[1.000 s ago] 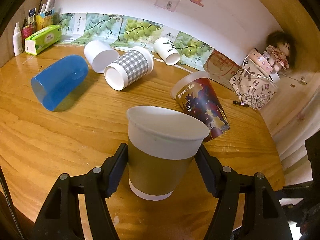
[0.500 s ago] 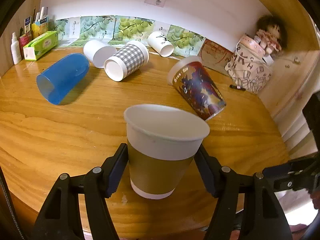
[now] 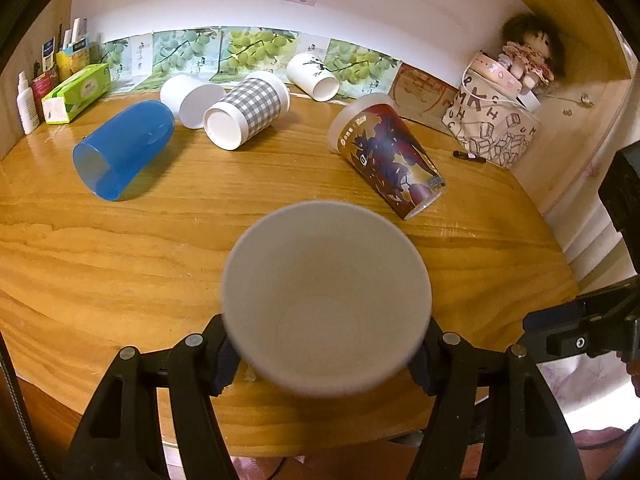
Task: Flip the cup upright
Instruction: 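Set the cup base-down on the table and open the left gripper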
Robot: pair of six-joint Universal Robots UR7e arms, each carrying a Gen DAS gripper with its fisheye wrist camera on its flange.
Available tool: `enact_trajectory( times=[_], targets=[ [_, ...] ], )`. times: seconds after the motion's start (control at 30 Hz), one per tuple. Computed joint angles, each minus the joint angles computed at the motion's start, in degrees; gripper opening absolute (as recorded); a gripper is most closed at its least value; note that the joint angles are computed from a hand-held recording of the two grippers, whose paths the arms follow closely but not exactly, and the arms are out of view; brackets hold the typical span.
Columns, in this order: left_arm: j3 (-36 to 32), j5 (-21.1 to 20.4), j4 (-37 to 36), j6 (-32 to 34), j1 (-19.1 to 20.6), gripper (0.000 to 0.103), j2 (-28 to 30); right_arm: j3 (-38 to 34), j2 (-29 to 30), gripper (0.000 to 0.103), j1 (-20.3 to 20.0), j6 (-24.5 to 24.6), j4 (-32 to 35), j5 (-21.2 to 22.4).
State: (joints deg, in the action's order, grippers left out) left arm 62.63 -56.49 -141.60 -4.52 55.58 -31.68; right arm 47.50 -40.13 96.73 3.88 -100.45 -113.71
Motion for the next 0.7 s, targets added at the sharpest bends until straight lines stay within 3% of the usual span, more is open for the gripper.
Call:
enact_trajectory(
  times=[0.2,0.37,0.7],
  targets=[
    [-0.93,0.47,4.16,1.47,-0.51,0.072,-0.10,0.42,-0.07,0.081,0.19,-0.18,-0.46,-0.31],
    [-1.76,0.47,6.72,2.66,-0.95,0.079,-0.36,1.23,-0.28,0.083,0.54,-0.91,-2.16,-0.45],
    [-5.90,-1.53,12.99,6.65,-1.42,0.082,-0.48,3.63,-0.57,0.085,2.23,-4.01,-11.69,-1.98]
  ],
)
